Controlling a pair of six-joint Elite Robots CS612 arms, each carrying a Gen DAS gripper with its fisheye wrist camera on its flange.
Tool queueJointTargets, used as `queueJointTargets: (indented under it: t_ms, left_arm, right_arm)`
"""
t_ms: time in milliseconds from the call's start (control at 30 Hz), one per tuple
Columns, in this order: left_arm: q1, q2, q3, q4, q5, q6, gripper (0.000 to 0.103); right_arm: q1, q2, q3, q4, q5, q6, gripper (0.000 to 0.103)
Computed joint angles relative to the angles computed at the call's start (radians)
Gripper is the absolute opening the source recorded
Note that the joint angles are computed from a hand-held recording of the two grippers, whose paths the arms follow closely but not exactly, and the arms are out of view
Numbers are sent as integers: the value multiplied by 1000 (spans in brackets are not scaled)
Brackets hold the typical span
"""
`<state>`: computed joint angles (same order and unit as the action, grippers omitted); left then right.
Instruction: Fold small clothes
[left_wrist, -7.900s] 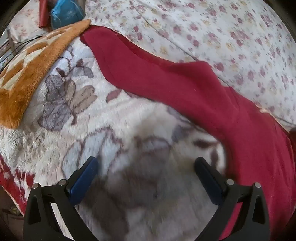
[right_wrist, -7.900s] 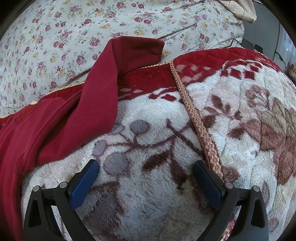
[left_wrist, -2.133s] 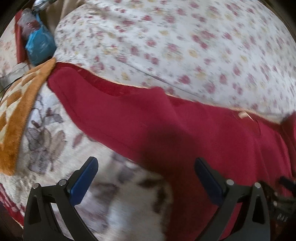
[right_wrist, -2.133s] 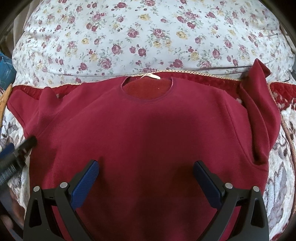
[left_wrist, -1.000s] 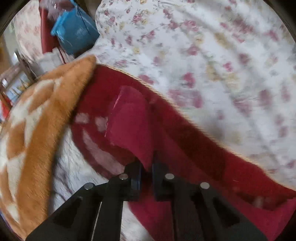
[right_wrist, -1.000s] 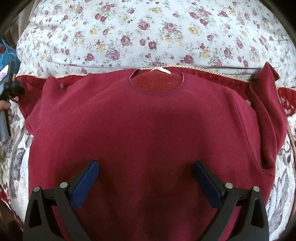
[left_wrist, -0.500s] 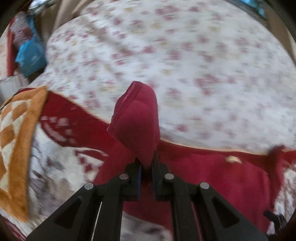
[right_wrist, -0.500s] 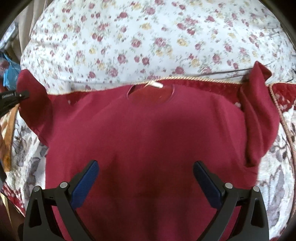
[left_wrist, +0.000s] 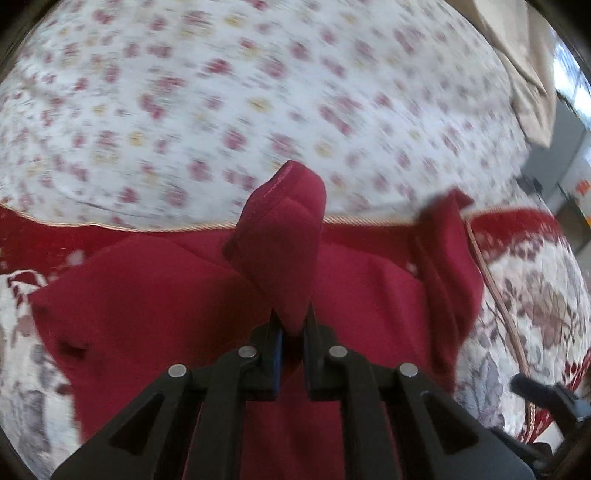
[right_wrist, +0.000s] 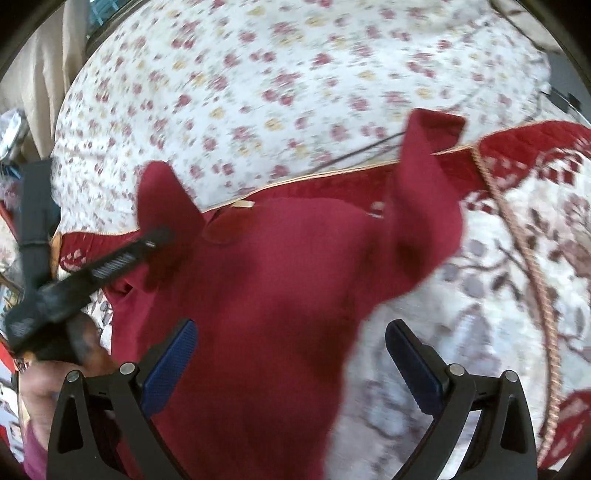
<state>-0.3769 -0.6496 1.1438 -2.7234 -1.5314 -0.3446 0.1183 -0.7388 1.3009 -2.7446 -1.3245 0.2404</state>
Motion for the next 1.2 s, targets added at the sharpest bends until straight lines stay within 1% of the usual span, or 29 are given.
queueJointTargets:
  t_ms: [100, 167, 200, 233, 267, 300, 367, 400, 433, 467, 500, 567, 600, 633, 667, 700, 733, 767, 800, 833, 900, 933, 967, 1000, 1033, 1067, 1133, 1200]
  left_arm:
    - [-18, 17, -16, 13, -25, 30, 9]
    - [-24, 20, -19, 24, -48, 47, 17]
    - [-24, 19, -16, 23, -64, 57, 32]
    - [-21, 19, -17, 25, -83, 67, 54]
    - [-19, 9, -3, 17, -103, 77, 64]
    - [-19, 3, 8, 7, -104, 81, 75]
    - [-16, -35, 62, -47, -94, 110, 76]
    - [-15, -45, 75, -58, -87, 126, 79]
    - [-14, -59, 94, -75, -67, 147, 84]
    - [-11, -83, 129, -106, -22, 164, 87]
    - [-9, -104, 165, -141, 40, 173, 89]
    - [2, -129, 212, -188, 135, 181, 90]
    - [8, -137, 232, -198, 204, 176, 90]
    - [13, -139, 241, -197, 260, 163, 90]
    - [22, -140, 250, -196, 309, 140, 90]
    - [32, -139, 255, -188, 340, 111, 90]
    - [49, -135, 255, -153, 362, 53, 90]
    - [61, -131, 252, -135, 358, 14, 90]
    - [73, -127, 253, -129, 340, -23, 90]
    - [84, -121, 255, -125, 314, -56, 90]
    - [99, -112, 257, -107, 268, -79, 90]
    - [101, -106, 252, -88, 252, -73, 90]
    - [103, -99, 245, -66, 234, -55, 90]
    - [103, -93, 236, -49, 225, -39, 90]
    - [101, -88, 231, -31, 227, -24, 90]
    - [99, -86, 231, -26, 233, -20, 90]
    - [100, -82, 229, -14, 225, -13, 90]
    - [99, -81, 226, -10, 227, -14, 90]
  right_arm:
    - [-25, -28, 36, 8, 45, 6, 103]
    - [-41, -45, 50, 32, 87, 5, 103]
    - [-48, -50, 54, 38, 110, 7, 103]
    - [-56, -55, 57, 43, 138, 10, 103]
    - [-58, -58, 60, 41, 146, 13, 103]
    - [-59, -60, 61, 35, 146, 16, 103]
    - [-50, -52, 48, 22, 105, 13, 103]
    - [-46, -49, 46, 20, 91, 10, 103]
    - [-41, -38, 31, 23, 84, 5, 103]
    - [-38, -27, 17, 26, 86, -1, 103]
    - [-33, -13, -2, 38, 81, -9, 103]
    - [-17, 21, -49, 69, 46, -43, 103]
    - [-12, 32, -64, 76, 30, -56, 103]
    - [-3, 51, -91, 91, -1, -73, 102]
    - [4, 70, -119, 103, -24, -87, 99]
    - [8, 85, -141, 113, -38, -98, 98]
    - [12, 105, -172, 130, -57, -111, 94]
    - [16, 123, -200, 151, -79, -119, 89]
    - [21, 143, -234, 181, -104, -128, 86]
    - [25, 166, -273, 219, -122, -141, 80]
    - [31, 200, -327, 280, -146, -168, 67]
    - [35, 212, -343, 290, -160, -193, 50]
    - [40, 214, -341, 270, -186, -220, 41]
    - [45, 211, -328, 226, -202, -262, 31]
    - [46, 209, -323, 215, -195, -284, 6]
    - [48, 205, -317, 202, -207, -296, 6]
    - [49, 189, -288, 128, -224, -312, 6]
    - [51, 178, -268, 65, -269, -316, 6]
